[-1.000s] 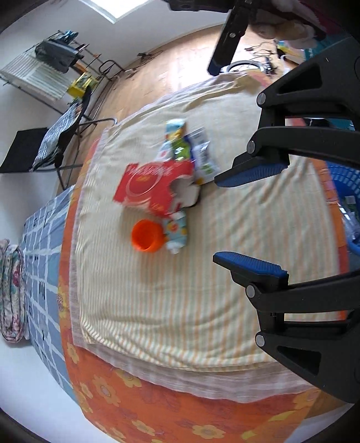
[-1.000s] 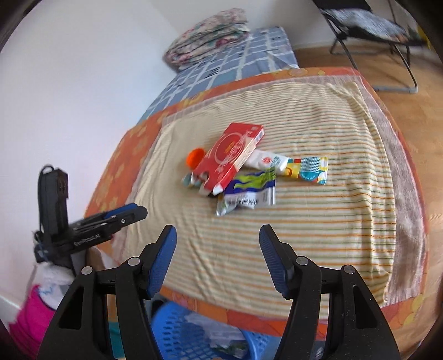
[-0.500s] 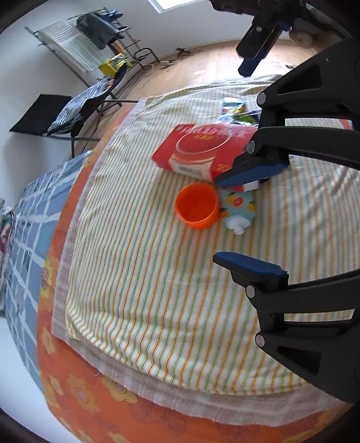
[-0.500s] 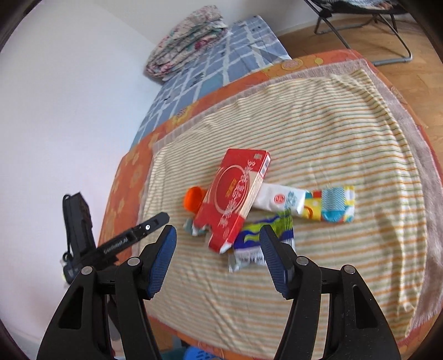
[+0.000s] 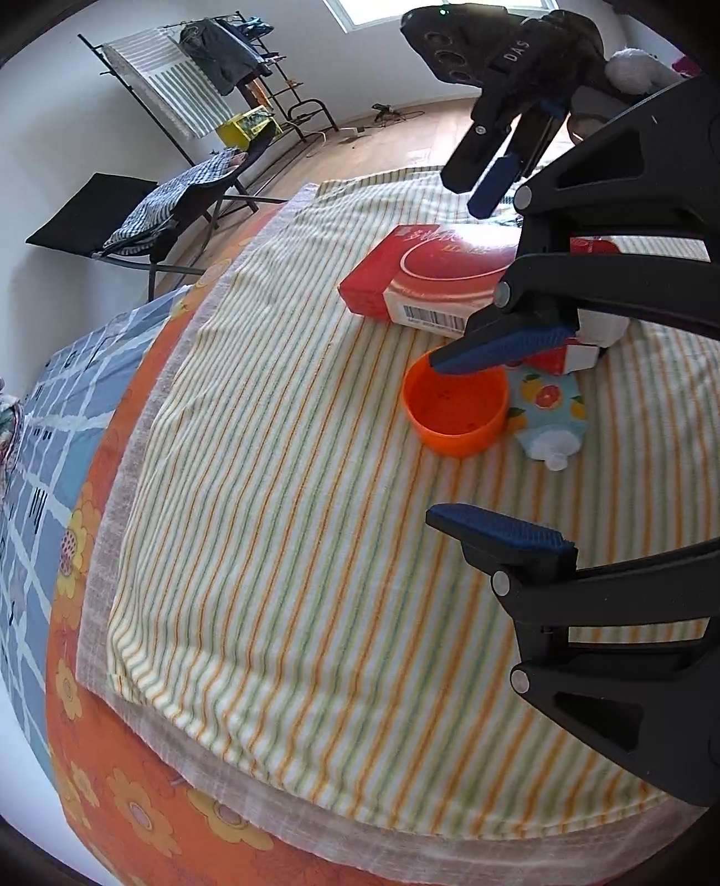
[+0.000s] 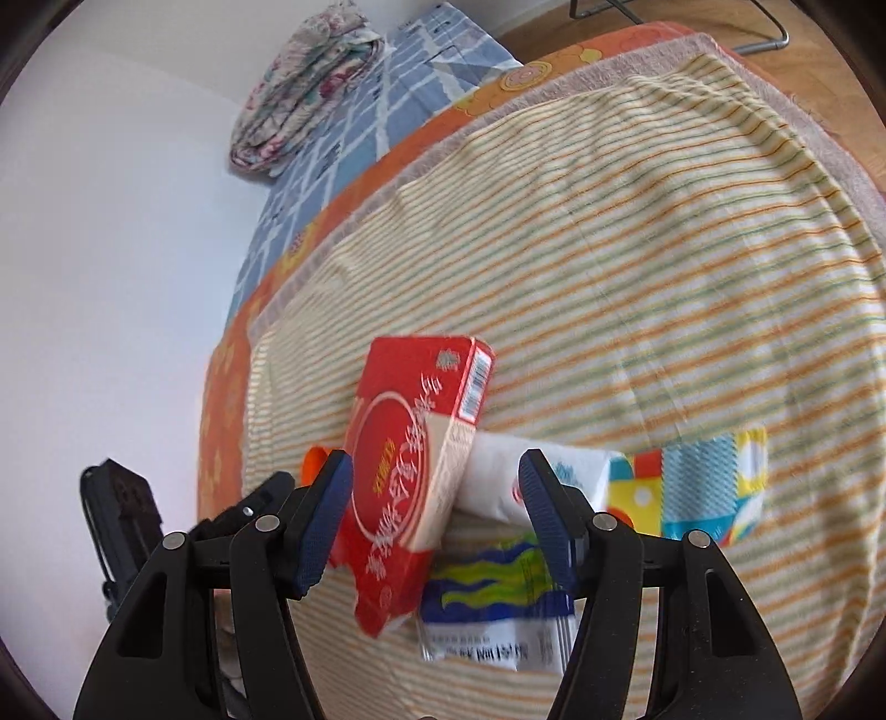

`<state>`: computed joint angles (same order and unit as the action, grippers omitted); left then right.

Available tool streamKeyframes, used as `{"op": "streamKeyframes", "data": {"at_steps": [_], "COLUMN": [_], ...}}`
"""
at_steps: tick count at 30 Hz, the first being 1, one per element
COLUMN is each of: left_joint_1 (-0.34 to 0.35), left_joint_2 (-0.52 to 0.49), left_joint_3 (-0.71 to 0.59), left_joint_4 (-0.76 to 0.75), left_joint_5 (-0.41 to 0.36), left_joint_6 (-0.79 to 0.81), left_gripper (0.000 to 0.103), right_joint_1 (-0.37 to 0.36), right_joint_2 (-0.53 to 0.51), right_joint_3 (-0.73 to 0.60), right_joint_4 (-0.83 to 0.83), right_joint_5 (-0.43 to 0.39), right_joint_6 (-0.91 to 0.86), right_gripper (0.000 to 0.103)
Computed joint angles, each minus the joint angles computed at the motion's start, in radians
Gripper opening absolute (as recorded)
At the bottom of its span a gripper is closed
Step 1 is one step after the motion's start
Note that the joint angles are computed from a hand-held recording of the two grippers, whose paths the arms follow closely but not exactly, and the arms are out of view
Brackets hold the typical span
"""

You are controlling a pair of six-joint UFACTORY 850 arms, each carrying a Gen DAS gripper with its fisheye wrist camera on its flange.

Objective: Collect trash
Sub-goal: 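Grasp the orange cup with the left tool while the right tool grasps the red tissue box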

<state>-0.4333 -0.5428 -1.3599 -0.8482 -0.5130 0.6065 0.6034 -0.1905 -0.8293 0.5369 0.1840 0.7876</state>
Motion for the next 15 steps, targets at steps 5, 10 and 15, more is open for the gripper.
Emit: {"op": "streamKeyframes", "data": {"at_steps": [5, 10, 15], "left_joint_1": [-0.001, -0.022, -0.031], "left_joint_2": [-0.026, -0.034, -0.038], "left_joint_3": [-0.020, -0.024, -0.023], "left_joint_4": [-0.013, 0.082, 0.109], "left_joint_5": [-0.025, -0.007, 0.012], "left_joint_6": [-0.006, -0.078, -0.101], "left_gripper": [0.041, 0.028, 0.011], "right_joint_1": [-0.012, -0.028, -0.034], "right_joint_2": [-0.028, -0.057, -0.085], "right_joint_3": [-0.022, -0.026, -0.034], "right_joint_4": [-0.052, -0.205, -0.276], "right_joint_5": [-0.006, 0.013, 0.045], "right_joint_6": [0.025, 0.189, 0.270], "right_gripper": [0.062, 0.062, 0.062]}}
